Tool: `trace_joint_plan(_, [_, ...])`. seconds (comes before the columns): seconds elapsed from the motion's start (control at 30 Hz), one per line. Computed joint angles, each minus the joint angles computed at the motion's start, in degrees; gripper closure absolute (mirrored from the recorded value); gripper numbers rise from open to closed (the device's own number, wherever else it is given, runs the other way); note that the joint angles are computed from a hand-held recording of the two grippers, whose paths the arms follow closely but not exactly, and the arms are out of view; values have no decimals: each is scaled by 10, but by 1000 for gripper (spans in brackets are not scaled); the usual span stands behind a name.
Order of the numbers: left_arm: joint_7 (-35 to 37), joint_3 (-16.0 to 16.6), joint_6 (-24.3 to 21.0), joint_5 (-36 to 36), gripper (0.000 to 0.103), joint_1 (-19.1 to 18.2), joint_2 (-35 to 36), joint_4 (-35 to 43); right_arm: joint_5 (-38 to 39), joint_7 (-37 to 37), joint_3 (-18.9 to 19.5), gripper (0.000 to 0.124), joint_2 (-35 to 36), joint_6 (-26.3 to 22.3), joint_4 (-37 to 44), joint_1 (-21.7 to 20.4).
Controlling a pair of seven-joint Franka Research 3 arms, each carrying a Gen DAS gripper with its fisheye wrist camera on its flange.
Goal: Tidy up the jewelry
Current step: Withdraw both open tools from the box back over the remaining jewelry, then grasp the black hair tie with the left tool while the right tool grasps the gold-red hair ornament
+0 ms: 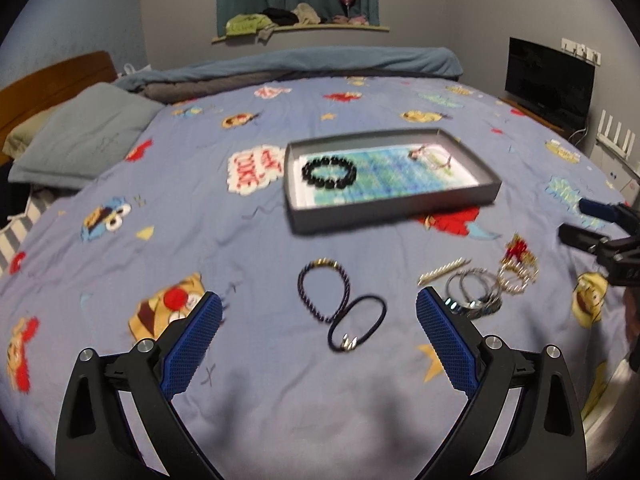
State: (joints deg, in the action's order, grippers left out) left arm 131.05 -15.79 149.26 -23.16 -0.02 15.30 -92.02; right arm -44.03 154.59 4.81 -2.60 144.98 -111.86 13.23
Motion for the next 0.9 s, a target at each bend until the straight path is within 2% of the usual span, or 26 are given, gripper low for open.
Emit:
trace_joint_plan(0.2, [-20,4,24,33,6,-5,13,-17,-45,46,5,27,-4,-3,-25,-2])
trace_joint_plan(0.33, [1,-10,13,19,6,6,19,-17,-51,43,4,27,5,-8,-28,3])
trace_joint_plan(0.47, [2,-9,6,30,6,2,26,-17,-74,56,1,27,11,-7,-32,8])
trace_joint_plan(0.6, [24,-16,1,22,6,4,26,-23,-83,71,-4,27,9,10,-45,8])
trace_joint_plan(0.73, [18,-14,-12,30,8,-4,29,-21,-58,61,-9,27,13,28,-53,4])
trace_joint_plan(0.9, [43,-23,-2,12,10,-2,25,-29,-67,87,-11,27,7,43,-61,-2])
